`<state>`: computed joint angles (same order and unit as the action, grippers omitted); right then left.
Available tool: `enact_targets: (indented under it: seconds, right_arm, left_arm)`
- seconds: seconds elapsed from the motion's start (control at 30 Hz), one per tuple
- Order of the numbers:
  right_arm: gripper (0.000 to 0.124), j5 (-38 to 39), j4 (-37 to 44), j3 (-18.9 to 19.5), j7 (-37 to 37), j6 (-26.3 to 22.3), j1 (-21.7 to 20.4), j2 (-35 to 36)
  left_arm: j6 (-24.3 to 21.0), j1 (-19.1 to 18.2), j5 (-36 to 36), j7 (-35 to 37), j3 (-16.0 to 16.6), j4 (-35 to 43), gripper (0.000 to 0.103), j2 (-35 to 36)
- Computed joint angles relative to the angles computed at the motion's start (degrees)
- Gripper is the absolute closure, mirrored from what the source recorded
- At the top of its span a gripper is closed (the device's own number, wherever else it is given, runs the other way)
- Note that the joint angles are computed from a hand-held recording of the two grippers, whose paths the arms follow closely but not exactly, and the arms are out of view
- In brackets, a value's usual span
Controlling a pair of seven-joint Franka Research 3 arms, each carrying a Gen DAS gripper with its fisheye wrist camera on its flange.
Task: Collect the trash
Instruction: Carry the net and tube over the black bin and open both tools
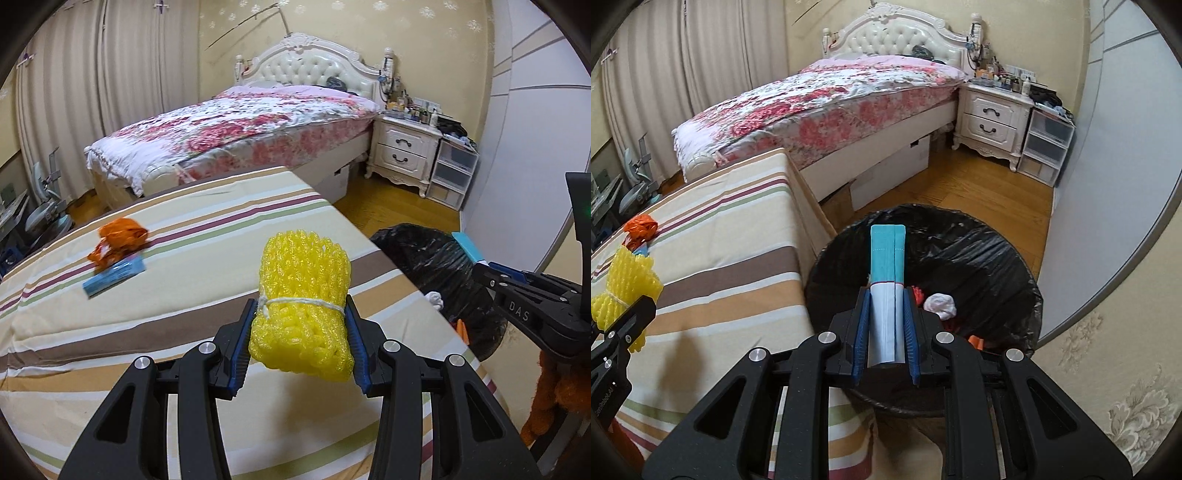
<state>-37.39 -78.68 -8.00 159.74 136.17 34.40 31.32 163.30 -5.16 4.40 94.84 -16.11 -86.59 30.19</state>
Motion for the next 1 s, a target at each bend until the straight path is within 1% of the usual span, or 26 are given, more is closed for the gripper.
enact_targets:
  seconds: [0.17, 0.4, 0.53, 0.63, 0.73, 0.9, 1.0]
  right_arm:
    - [0.106, -0.63, -3.05, -0.57, 1.52, 0.89, -0.85, -1.49]
    - [0.106, -1.16, -4.08, -0.97, 3.05, 1.2, -2.2, -1.6]
    - [0.106, -1.24, -4.34, -1.06, 3.67, 1.57, -2.93, -1.56]
    - [0.106, -1.63, -4.65, -1.29, 4.17, 1.51, -3.15, -1.67]
    - [0.106, -1.54, -4.67, -1.24, 4.42, 1.51, -3.6, -1.51]
    - [0.105, -0.94, -5.04, -1.27, 4.8, 1.83, -4.16, -1.36]
    - [0.105, -0.52, -5.17, -1.29, 4.81, 2.06, -4.51, -1.25]
  left_arm:
    - [-1.9, -2.97, 1.47, 0.38, -0.16, 5.59, 0.058, 3.8]
    - [-6.18, -7.7, 4.26, -1.27, 2.3, 16.06, 0.058, 10.5]
    - [-8.6, -9.42, 5.3, -2.43, 3.3, 20.39, 0.058, 13.14]
    - [-11.39, -10.96, 6.15, -3.28, 4.27, 25.67, 0.058, 16.24]
    - [-13.88, -12.11, 6.42, -3.34, 4.56, 30.22, 0.058, 18.84]
    - [-16.45, -13.56, 6.44, -2.25, 4.78, 36.21, 0.058, 22.34]
    - [-17.65, -13.97, 6.0, -1.38, 4.77, 38.5, 0.056, 23.6]
